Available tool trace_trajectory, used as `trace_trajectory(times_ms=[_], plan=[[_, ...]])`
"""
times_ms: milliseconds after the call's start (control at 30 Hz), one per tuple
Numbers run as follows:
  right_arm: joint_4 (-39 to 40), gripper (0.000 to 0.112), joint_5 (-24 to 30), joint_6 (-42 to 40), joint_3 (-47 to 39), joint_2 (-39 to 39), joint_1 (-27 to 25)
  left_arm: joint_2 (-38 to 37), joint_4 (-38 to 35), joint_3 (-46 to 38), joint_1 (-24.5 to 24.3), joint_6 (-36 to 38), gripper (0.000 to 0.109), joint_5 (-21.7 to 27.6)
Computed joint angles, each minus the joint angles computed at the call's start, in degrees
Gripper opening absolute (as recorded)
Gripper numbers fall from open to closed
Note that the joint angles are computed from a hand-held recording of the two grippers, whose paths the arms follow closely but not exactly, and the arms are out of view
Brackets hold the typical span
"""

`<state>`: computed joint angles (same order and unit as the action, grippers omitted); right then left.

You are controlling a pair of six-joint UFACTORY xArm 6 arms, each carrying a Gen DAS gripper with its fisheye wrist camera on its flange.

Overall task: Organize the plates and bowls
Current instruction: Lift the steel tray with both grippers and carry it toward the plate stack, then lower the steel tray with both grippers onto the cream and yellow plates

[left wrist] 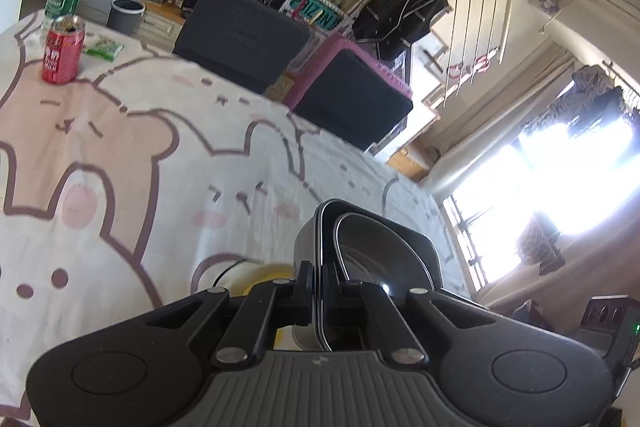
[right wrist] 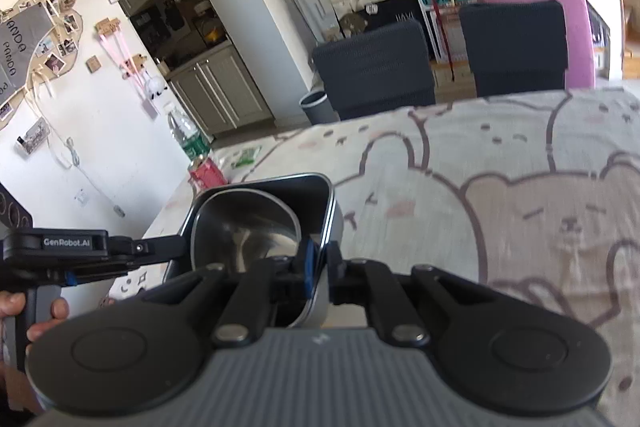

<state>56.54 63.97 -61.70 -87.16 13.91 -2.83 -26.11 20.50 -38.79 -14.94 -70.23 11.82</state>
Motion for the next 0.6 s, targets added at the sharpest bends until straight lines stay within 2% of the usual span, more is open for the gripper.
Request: trace_trajectory(times_ms=[300, 433, 600], plan=[[-8.74, 0.008, 0.17, 6.09, -0.69, 1.97, 1.61, 3.06, -14.97, 0.16, -1.77, 15.32, 0.005, 4.8], [-11.75, 0.008, -0.79, 7.38, -0.41, 2.55, 2.42, 4.87, -17.86, -0.62, -2.03, 18.12, 0.005, 6.34], [-14.34, 0.008, -3.02, 7.86, 0.83, 2.43, 3.39, 6.23, -16.86, -1.88, -2.03, 17.54, 0.005, 7.44]])
